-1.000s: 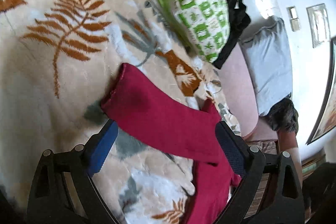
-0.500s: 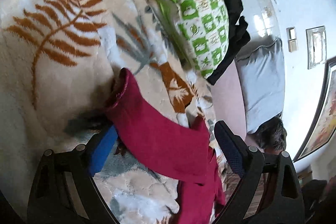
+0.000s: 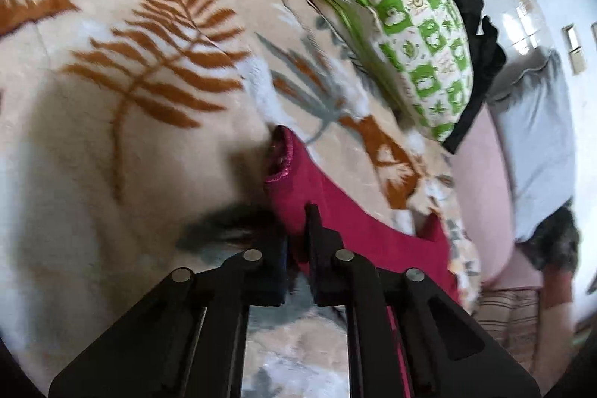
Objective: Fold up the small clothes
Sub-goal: 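Grasp the cuff of the sleeve nearest the left tool with the left tool, then carry the held sleeve across the sweater body with the left tool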
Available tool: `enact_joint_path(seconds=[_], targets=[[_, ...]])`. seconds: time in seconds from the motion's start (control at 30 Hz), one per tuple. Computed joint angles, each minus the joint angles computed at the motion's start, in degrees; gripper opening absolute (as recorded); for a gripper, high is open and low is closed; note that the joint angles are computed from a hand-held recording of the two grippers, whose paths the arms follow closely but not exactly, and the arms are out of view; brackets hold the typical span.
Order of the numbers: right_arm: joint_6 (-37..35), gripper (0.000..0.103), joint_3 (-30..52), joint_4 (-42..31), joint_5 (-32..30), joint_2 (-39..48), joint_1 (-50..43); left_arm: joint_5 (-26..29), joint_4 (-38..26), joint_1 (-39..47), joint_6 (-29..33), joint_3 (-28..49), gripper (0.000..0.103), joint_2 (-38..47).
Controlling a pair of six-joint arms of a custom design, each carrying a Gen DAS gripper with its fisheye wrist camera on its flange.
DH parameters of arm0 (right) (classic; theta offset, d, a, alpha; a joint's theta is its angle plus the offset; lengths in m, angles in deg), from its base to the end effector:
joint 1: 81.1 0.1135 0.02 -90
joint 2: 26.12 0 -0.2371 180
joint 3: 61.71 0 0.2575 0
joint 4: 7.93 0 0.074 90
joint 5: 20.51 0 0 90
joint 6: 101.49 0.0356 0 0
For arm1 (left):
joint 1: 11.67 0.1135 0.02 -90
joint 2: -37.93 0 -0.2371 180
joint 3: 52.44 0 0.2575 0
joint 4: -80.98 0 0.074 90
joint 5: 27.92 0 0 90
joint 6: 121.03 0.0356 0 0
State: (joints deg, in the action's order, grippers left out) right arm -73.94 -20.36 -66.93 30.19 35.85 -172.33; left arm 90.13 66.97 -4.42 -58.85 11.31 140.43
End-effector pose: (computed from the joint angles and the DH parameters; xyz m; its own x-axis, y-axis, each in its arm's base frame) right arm 0.0189 -0.1683 0.1322 -0.6783 0.3684 -0.6357 0.3777 0.9170 0.1284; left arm 0.3354 0.0258 0.0999 -0.7782 -0.5142 -0.3605 -0.2174 0.7592 -0.6135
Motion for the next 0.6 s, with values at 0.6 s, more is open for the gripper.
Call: enact_joint_path(seconds=[0.6], targets=[[-1.4, 0.1, 1.3, -1.5, -0.7, 1.4, -1.5, -13.7, -4.5, 2.4, 7.2, 2.2, 0.005, -21.1]])
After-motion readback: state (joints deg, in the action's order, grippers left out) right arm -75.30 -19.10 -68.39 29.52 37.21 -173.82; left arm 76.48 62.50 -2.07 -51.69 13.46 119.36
